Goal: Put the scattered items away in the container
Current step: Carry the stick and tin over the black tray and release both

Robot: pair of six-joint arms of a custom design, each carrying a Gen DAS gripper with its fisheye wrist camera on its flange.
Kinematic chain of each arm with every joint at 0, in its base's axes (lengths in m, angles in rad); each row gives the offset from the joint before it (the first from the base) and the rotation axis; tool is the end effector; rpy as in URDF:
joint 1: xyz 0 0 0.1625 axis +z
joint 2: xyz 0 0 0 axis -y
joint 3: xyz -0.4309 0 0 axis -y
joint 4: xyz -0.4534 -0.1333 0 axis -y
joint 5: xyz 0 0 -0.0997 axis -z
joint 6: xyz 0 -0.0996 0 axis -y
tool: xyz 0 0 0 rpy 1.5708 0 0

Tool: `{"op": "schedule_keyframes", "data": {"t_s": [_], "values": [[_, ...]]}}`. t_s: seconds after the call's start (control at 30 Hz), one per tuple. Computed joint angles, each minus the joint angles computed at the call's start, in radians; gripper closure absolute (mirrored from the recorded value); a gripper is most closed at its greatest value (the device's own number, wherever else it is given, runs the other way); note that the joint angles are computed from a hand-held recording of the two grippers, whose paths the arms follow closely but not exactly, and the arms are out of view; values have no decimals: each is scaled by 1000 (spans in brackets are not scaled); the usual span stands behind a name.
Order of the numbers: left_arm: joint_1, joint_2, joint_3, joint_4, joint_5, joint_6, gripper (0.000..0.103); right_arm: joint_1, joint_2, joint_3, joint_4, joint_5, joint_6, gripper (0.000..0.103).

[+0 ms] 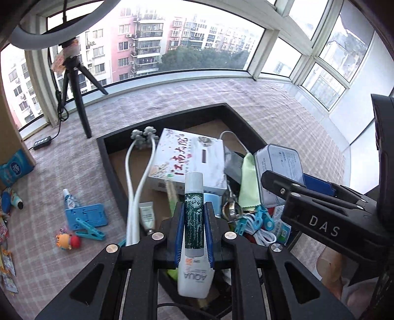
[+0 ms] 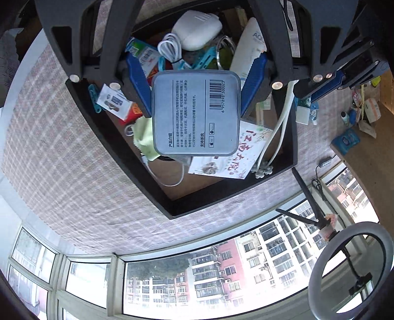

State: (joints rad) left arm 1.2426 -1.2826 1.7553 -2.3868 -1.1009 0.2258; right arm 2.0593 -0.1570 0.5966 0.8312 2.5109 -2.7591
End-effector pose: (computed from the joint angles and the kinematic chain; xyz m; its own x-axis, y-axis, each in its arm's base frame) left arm -0.0406 -0.6727 0.3191 -0.8025 0.3391 -0.4909 0.4958 0.8367 -0.2326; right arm 0.4024 -0.6445 -0.0487 -0.7544 0.2536 0.6055 -0.1798 0.8073 -0.5621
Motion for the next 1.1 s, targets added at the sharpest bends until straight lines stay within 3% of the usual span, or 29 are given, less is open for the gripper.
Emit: {"op": "schedule_keyframes", "data": {"t_s": [0.13, 0.2, 0.23, 0.27, 0.53, 0.83, 1.1], "values": [[-33, 22, 15, -3, -24, 0, 88, -15, -59, 85, -30, 20, 30, 35], [-51, 32, 25, -14, 2, 5, 71, -22, -89, 126, -61, 10, 28, 35], [-57, 33, 32, -27, 9, 6, 55, -26, -90, 122, -50, 7, 37, 34], [-60, 33, 37, -41, 10, 3, 51, -28, -86, 113, -31, 8, 48, 34], [-54, 26, 33, -40, 28, -29, 51, -28, -96, 118, -52, -3, 7, 34], [0, -24, 29, -54, 94, -55, 51, -11, -26, 19, -63, -111, -98, 34], [93, -87, 8, -54, 166, -104, 51, 37, 191, -318, 76, -205, -225, 34]]}}
